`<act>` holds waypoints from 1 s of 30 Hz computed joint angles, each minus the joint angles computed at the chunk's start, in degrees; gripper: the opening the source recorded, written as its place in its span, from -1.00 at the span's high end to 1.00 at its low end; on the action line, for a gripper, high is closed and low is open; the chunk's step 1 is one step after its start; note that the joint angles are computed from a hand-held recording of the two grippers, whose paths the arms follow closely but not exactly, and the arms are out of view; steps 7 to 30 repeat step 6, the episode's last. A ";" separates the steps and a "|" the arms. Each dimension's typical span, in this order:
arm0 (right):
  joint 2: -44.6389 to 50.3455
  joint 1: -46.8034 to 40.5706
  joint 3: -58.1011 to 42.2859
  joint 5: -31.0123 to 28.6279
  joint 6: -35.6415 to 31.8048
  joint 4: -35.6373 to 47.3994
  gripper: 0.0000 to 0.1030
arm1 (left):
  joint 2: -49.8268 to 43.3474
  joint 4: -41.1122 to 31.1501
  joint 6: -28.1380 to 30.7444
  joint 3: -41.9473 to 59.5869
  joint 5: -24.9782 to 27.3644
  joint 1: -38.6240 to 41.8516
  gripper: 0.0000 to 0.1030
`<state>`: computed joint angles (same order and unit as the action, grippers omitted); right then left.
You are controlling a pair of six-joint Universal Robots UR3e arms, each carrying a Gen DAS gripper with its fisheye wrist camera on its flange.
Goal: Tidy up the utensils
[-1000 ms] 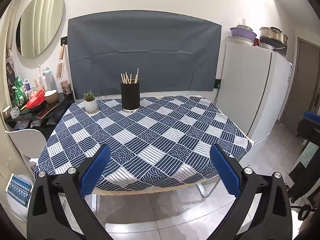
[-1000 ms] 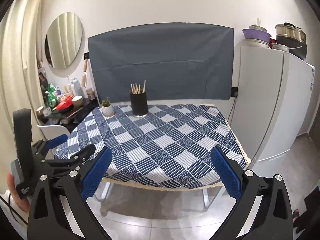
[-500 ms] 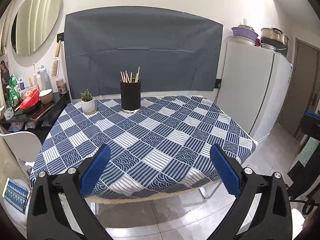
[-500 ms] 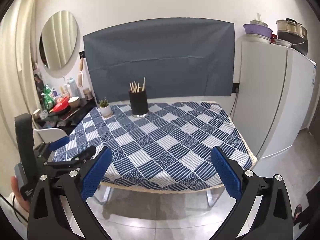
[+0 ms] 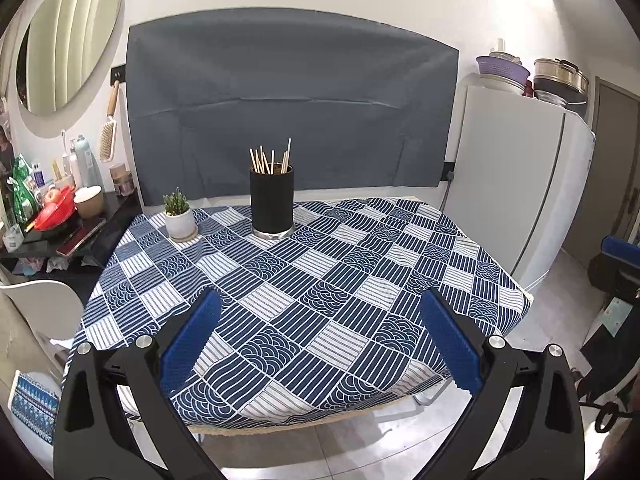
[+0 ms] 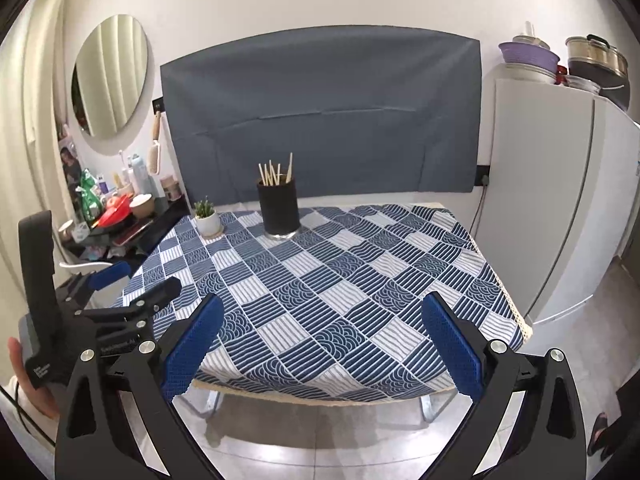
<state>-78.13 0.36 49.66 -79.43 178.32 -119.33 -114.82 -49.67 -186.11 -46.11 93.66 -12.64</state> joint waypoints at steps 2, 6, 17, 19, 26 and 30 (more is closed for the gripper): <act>2.52 0.39 -3.03 -0.49 0.21 0.76 -0.85 | -1.24 -1.50 -0.22 2.51 -1.30 0.95 -0.89; 7.85 0.91 -11.14 -0.47 -1.01 3.99 -0.85 | -5.38 -5.58 -0.70 10.67 -0.99 2.06 -0.89; 7.85 0.91 -11.14 -0.47 -1.01 3.99 -0.85 | -5.38 -5.58 -0.70 10.67 -0.99 2.06 -0.89; 7.85 0.91 -11.14 -0.47 -1.01 3.99 -0.85 | -5.38 -5.58 -0.70 10.67 -0.99 2.06 -0.89; 7.85 0.91 -11.14 -0.47 -1.01 3.99 -0.85 | -5.38 -5.58 -0.70 10.67 -0.99 2.06 -0.89; 7.85 0.91 -11.14 -0.47 -1.01 3.99 -0.85 | -5.38 -5.58 -0.70 10.67 -0.99 2.06 -0.89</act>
